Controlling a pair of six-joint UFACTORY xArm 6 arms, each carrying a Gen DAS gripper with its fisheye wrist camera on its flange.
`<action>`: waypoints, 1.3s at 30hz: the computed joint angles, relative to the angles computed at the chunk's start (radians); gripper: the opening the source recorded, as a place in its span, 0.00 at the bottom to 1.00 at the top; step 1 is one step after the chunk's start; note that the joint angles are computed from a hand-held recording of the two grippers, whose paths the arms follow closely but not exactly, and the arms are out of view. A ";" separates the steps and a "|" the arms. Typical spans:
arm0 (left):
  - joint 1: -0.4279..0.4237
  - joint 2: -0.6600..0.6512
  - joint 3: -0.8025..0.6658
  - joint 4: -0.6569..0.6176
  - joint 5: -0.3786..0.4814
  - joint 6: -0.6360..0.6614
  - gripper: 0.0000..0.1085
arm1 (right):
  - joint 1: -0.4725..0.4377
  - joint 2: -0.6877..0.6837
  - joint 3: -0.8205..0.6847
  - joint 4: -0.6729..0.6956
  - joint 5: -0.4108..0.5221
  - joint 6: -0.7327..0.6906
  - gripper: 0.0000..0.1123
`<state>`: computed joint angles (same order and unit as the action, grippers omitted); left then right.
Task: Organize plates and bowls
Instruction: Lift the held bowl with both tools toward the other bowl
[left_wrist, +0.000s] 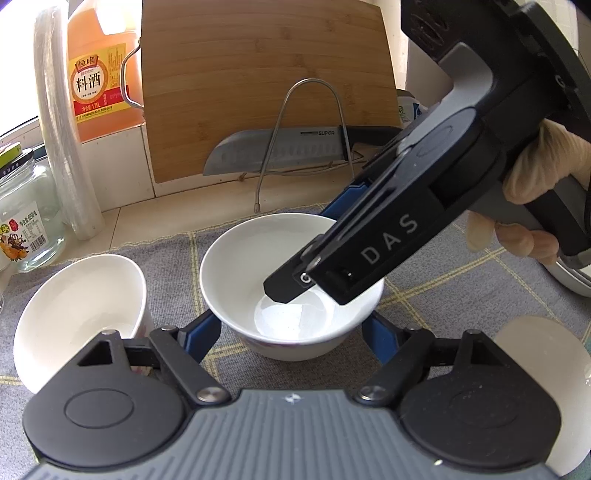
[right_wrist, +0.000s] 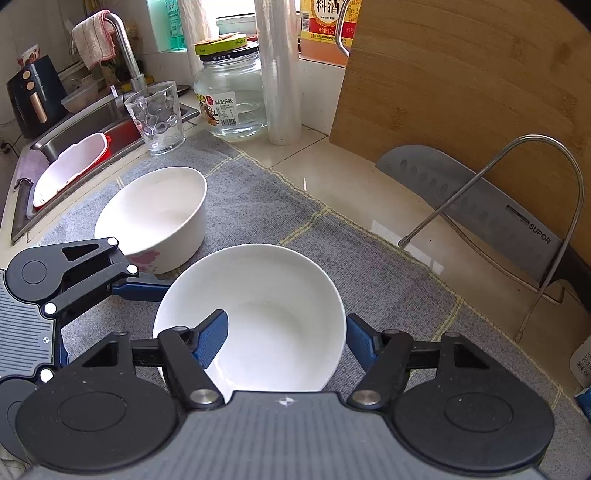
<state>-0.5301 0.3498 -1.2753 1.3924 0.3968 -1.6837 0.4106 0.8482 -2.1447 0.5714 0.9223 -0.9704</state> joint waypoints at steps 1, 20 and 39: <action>0.000 0.001 -0.001 -0.001 0.001 0.001 0.77 | 0.000 0.001 -0.002 0.002 0.004 0.000 0.66; 0.002 -0.009 0.001 -0.065 -0.020 0.101 0.76 | -0.031 0.036 -0.090 0.046 0.120 0.076 0.67; -0.042 -0.117 0.057 -0.121 -0.014 0.217 0.76 | -0.036 -0.245 0.285 0.092 -0.011 -0.012 0.67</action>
